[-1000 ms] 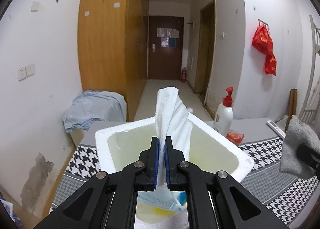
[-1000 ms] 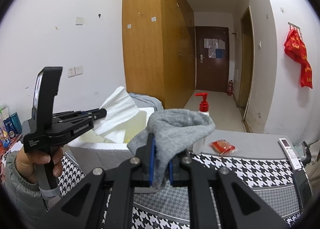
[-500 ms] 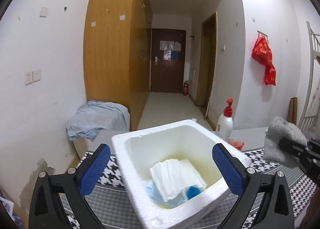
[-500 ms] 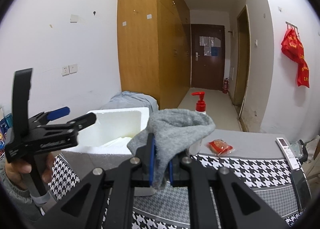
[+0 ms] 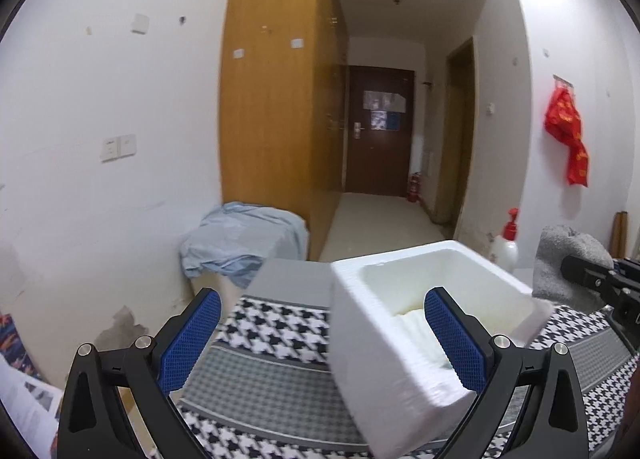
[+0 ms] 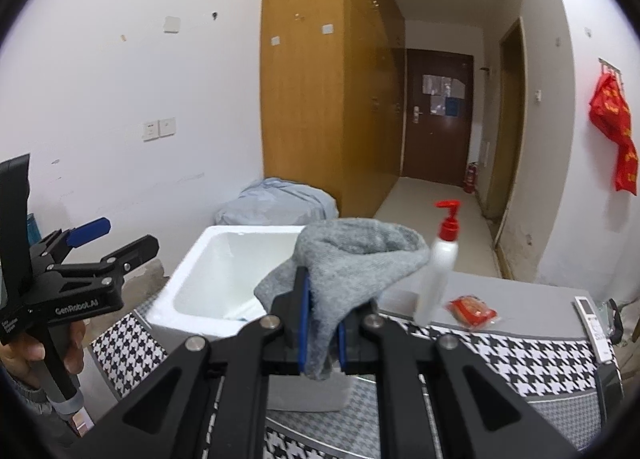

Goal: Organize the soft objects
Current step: 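Lower the grey sock into the foam box and open the right tool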

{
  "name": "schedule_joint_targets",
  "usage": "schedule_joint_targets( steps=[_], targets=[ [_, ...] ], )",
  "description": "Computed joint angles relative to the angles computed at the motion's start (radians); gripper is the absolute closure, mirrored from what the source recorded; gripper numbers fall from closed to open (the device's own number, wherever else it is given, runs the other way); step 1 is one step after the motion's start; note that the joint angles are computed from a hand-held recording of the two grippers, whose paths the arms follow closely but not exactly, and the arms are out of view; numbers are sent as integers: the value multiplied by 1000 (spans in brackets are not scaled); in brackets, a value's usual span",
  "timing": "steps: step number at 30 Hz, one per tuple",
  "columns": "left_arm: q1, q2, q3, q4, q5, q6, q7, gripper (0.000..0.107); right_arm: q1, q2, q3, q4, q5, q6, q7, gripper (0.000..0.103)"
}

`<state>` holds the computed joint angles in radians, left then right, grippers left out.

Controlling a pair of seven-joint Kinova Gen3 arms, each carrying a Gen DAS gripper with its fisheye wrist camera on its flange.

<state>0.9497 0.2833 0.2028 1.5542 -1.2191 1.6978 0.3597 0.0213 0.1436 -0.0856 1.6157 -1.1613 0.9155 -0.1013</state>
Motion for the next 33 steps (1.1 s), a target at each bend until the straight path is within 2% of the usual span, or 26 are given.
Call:
schedule_joint_targets(
  steps=[9, 13, 21, 27, 29, 33],
  targets=[
    [4, -16, 8, 35, 52, 92, 56, 5, -47, 24, -26, -54, 56, -4, -65, 89],
    [5, -22, 20, 50, 61, 124, 81, 5, -66, 32, -42, -65, 88, -36, -94, 89],
    [5, -33, 40, 77, 82, 146, 133, 5, -80, 62, -69, -109, 154, -37, -166, 89],
    [8, -27, 46, 67, 82, 165, 127, 5, -95, 71, -86, -130, 195, -41, -197, 89],
    [13, -24, 46, 64, 80, 171, 127, 5, -104, 76, -89, -140, 214, -50, -213, 85],
    [23, -19, 45, 59, 71, 186, 133, 5, -107, 85, -95, -157, 249, -42, -241, 64]
  ],
)
